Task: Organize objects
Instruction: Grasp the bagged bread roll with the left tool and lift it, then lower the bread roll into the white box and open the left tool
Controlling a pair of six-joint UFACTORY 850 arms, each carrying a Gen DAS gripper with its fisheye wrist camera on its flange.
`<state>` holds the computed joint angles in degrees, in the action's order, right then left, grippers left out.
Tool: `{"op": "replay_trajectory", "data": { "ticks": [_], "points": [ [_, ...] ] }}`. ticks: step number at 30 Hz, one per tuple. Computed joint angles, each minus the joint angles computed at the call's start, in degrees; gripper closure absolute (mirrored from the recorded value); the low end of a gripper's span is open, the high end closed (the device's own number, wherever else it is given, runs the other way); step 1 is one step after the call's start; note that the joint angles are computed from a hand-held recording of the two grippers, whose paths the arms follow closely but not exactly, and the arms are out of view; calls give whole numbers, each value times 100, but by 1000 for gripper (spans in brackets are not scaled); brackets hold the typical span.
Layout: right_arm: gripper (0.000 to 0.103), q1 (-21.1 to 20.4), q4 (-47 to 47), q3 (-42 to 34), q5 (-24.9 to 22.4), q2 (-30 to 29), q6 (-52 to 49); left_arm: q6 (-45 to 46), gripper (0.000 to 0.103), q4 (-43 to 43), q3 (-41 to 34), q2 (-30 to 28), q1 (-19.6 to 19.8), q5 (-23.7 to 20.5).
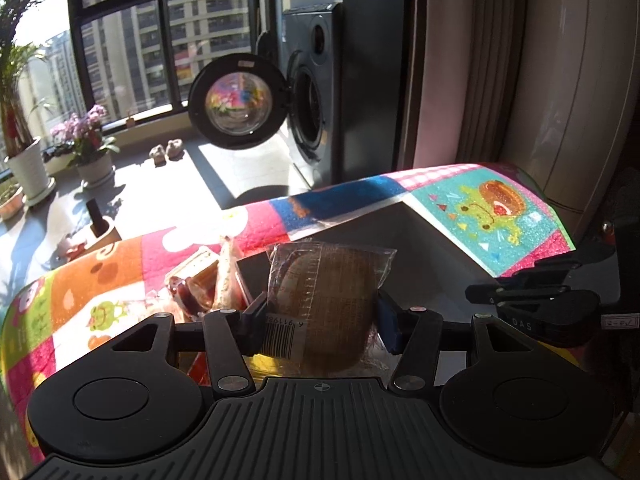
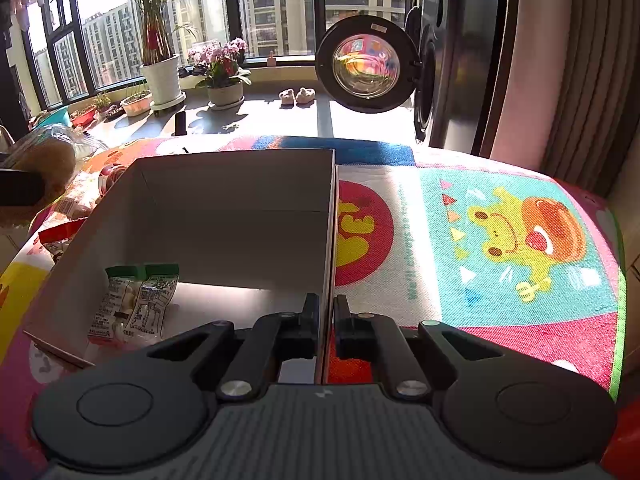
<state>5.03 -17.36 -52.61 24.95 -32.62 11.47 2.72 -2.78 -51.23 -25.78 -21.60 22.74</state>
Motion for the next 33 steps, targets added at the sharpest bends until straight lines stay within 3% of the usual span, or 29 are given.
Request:
{"op": "replay_trajectory", "data": {
  "ticks": [5,16,23,28,33],
  "points": [
    [96,-3,13,-22,-32,-5,-44,-1045,44,1002,-245,-304,15,68],
    [96,-5,-7,-42,-25,-23,-16,-2022,43,1927,-404,-553,75,405],
    [96,-3,15,-42,-16,-32,-43,-838,43,879,-462,-639,-62,183],
    [95,5,62,-47,-27,-36,-105,-469,42,718,-572,-732,-124,-107],
    [94,4,45,-49,-29,-37,-87,908,41,-374,-732,-886,-256,-587]
  ]
}}
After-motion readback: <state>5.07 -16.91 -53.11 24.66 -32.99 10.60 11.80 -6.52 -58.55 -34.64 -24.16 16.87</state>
